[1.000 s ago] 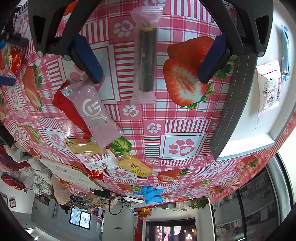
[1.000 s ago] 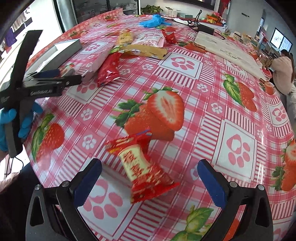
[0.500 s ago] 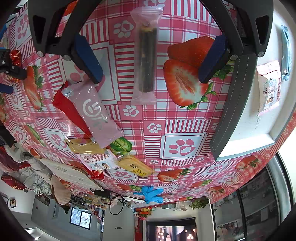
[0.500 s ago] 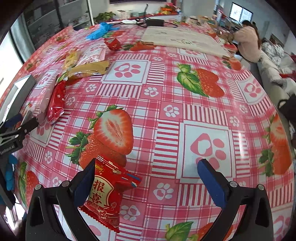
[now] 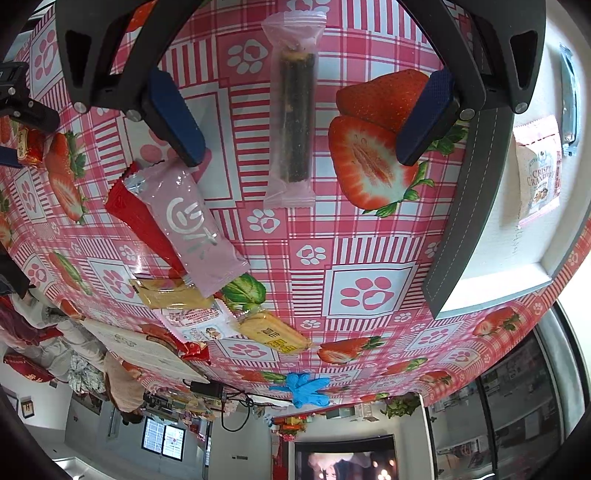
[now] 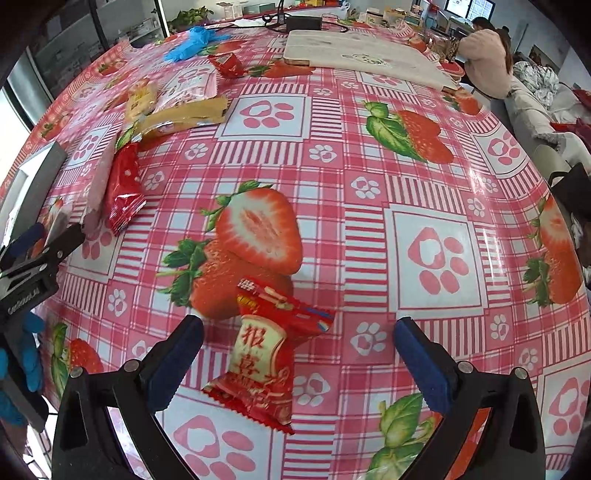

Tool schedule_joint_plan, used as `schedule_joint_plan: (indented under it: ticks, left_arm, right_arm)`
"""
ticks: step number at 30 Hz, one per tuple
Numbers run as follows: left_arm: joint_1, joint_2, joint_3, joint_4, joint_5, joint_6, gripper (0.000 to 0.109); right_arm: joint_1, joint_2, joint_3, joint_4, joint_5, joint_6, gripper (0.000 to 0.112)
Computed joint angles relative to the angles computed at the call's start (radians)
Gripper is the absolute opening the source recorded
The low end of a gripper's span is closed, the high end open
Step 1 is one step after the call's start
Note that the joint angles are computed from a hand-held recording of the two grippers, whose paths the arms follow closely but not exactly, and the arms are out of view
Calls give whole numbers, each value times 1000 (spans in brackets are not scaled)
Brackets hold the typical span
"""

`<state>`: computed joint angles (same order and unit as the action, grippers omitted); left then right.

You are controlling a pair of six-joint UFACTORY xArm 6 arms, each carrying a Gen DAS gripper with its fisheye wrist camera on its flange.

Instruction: Organize snacks

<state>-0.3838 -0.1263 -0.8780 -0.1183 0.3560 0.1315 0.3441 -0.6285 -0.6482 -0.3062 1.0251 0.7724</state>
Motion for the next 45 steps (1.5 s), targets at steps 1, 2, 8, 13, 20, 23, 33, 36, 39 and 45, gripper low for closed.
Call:
schedule_joint_plan:
  ticks: [1,2,8,13,20,23,33,36,39,45]
  left_arm:
    - [-1,2,-10,-3,18,8,100]
    - [-2,1,-20,-16,39,28,93]
    - [-17,-15,-77,-59,181,111,18]
    - [44,-49,-90,-312,310,207,17]
    - [91,-137,-54,-368,347,251,17]
    - [113,-165,-57,-379,356,269,17]
    - [134,-112,-77,-266,381,173,44]
    - [122,-97,-65,-204,376,123,59]
    - [93,-89,-44,-78,313,49,60]
    - [69,-103,-31,21,317,6,48]
  right_arm:
    - [10,-8,2,-4,-4,1,92]
    - [15,-7,2,-5,-10,1,82]
    - [0,-57,32,50,-75,-7,29]
    - [-21,-143,94,174,-157,-48,29]
    - [12,-148,70,196,-181,-54,29]
    - [19,-111,43,218,-213,-75,29]
    - [67,5,-23,209,-241,-84,29]
    - [68,-6,-5,221,-239,-82,29]
    - [60,-17,6,222,-226,-84,29]
    - [50,-34,20,226,-234,-82,29]
